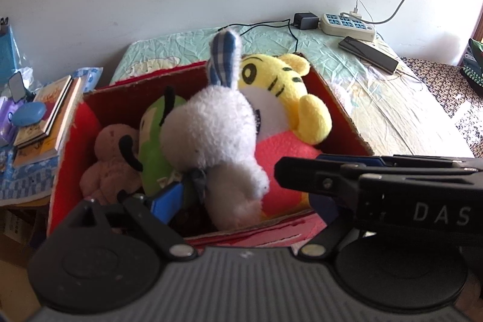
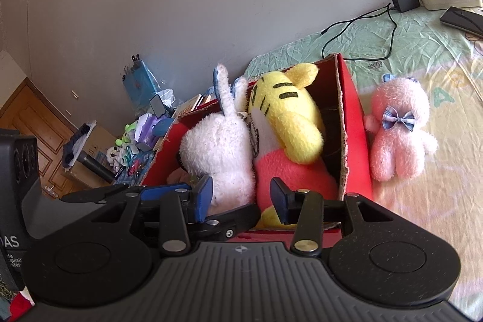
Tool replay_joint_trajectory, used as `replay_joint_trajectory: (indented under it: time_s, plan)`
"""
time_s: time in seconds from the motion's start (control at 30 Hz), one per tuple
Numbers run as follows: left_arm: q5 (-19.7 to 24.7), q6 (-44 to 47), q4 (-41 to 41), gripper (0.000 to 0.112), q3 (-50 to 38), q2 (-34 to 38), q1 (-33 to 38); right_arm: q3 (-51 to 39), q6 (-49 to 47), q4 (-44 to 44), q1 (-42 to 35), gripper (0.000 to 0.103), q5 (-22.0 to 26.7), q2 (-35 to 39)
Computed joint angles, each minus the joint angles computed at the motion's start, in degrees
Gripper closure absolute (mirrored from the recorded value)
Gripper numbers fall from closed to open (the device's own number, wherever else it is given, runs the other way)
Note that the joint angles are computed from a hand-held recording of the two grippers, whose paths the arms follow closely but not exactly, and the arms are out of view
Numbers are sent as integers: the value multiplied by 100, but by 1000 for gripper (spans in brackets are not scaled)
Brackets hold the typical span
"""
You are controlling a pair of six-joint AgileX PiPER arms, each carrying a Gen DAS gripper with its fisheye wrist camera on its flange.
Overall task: Organize objects
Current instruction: 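Open the right gripper to release the rabbit in the box, then move the right gripper back from the box toward the pink bow-tied bear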
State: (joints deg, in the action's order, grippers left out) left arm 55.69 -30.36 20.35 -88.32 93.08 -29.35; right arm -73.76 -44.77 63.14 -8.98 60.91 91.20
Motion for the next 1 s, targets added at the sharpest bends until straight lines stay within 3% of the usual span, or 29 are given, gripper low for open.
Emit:
replay_joint_trajectory:
  time_s: [0.3, 1.0]
  plan:
    - [484, -215, -160, 21, -164, -135, -261, 184, -221, 93, -285, 57, 284, -328]
    - [813, -547, -232, 20, -255, 239, -1158, 795, -485, -222, -1089, 57, 731, -816]
